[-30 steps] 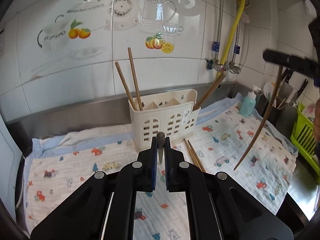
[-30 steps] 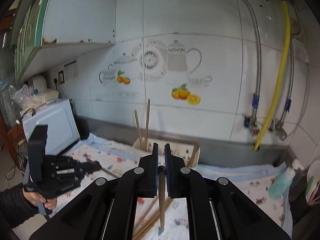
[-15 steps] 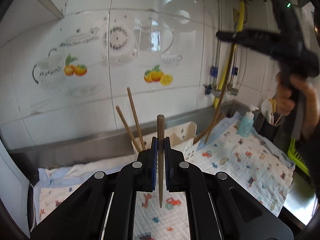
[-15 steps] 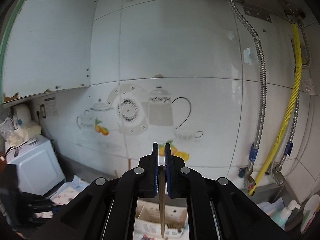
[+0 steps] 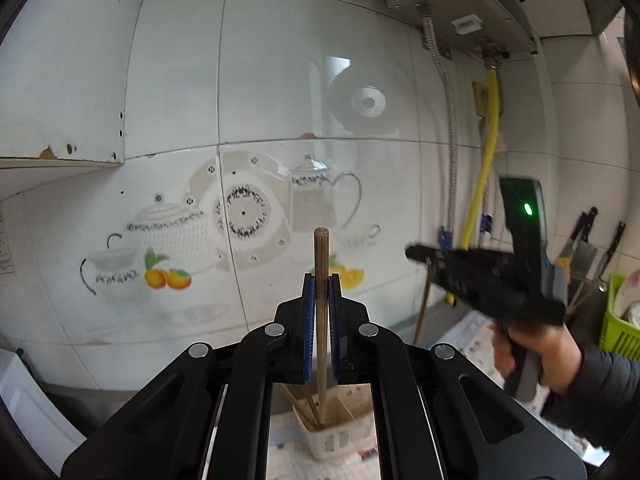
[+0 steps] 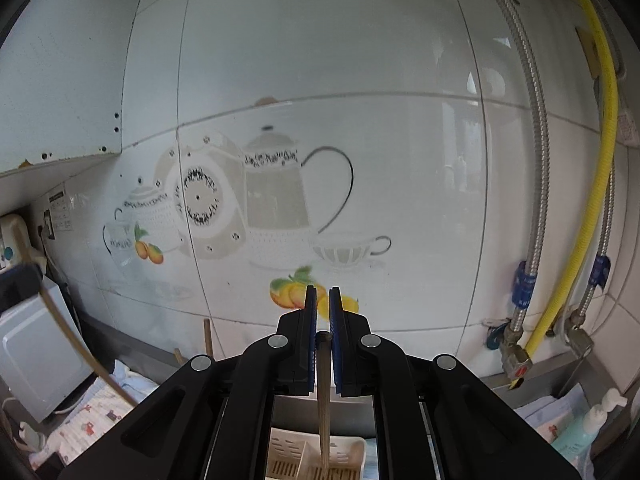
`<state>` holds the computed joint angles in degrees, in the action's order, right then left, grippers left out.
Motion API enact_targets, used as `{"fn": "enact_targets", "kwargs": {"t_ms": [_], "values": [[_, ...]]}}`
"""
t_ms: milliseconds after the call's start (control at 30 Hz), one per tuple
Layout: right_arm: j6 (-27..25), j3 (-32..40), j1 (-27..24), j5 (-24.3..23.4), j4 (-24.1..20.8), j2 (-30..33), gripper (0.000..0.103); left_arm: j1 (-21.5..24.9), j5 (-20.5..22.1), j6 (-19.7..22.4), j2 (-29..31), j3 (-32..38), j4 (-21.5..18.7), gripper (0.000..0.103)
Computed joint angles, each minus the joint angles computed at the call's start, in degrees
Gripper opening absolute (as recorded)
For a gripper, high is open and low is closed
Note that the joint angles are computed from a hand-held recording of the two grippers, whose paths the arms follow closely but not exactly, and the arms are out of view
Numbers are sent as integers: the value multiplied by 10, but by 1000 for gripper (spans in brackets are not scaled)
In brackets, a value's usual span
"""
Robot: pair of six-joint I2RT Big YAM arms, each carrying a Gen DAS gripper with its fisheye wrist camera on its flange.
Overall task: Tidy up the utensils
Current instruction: 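Lower the right tool's chopstick into the holder while the left tool lowers its own, then open the right tool over the holder while the left tool opens too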
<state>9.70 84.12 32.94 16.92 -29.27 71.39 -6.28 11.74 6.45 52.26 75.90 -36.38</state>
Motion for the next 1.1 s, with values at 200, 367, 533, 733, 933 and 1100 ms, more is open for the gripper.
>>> {"fn": "enact_targets", "kwargs": {"t_ms": [200, 367, 533, 733, 933, 1100], "values": [[-8, -11, 1, -3, -14, 11, 6, 5, -2, -29, 36, -2, 7, 5], [-10, -18, 2, -5, -22, 16, 6, 16, 3, -45, 61, -12, 1, 5], [-9, -26, 2, -5, -26, 10, 9, 29, 27, -54, 76, -16, -11, 6], [-10, -40, 10, 9, -27, -15, 26, 31, 29, -48, 74, -18, -16, 9], [-3, -68, 36, 27, -43, -66, 40, 35, 35, -54, 40, -23, -20, 10], [19, -115, 80, 61, -69, -117, 63, 55, 50, -62, -16, -61, -18, 43]]}}
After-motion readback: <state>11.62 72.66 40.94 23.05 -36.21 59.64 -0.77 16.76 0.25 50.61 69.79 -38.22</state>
